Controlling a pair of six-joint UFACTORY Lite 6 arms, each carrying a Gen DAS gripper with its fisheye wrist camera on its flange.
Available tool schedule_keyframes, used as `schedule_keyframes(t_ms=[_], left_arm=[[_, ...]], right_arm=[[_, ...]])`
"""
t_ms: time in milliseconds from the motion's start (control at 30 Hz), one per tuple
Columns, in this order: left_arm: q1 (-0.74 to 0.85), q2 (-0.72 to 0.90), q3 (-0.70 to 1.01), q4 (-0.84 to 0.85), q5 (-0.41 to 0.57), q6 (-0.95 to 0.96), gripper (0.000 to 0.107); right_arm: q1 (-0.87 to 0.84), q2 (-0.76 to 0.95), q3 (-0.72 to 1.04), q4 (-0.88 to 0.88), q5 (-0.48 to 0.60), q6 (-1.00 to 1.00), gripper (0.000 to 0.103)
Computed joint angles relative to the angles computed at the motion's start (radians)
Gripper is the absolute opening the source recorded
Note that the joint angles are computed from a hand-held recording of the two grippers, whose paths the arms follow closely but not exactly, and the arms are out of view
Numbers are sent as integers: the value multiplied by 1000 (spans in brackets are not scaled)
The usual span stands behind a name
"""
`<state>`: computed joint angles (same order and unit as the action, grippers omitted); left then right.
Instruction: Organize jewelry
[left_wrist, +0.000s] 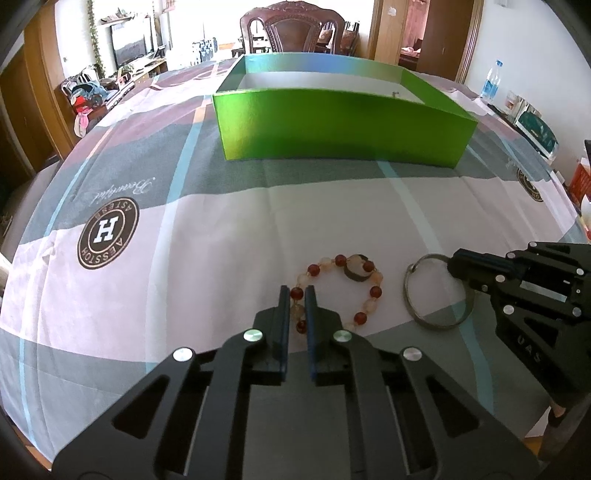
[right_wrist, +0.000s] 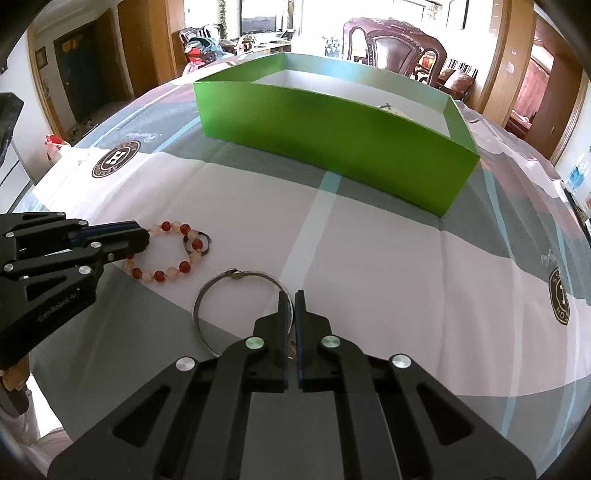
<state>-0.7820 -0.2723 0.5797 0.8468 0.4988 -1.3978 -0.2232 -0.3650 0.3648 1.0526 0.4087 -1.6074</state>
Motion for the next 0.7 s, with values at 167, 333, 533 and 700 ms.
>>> schedule_keyframes(t_ms=[167,333,533,700], left_arm=[[-22,-16,8,4,26,-8,8],[-28,-21,6,2,30,-9,8],[-48,-52,10,15,62,-23,8],[-65,-95,29,18,109,-9,8]], right_arm=[[-29,-16,7,-9,12,12,4],[-109,-30,28,-15,62,2,4],[-187,-36,55,-15,111,-16,4],[-259,-18,106,5,143,-31,4]])
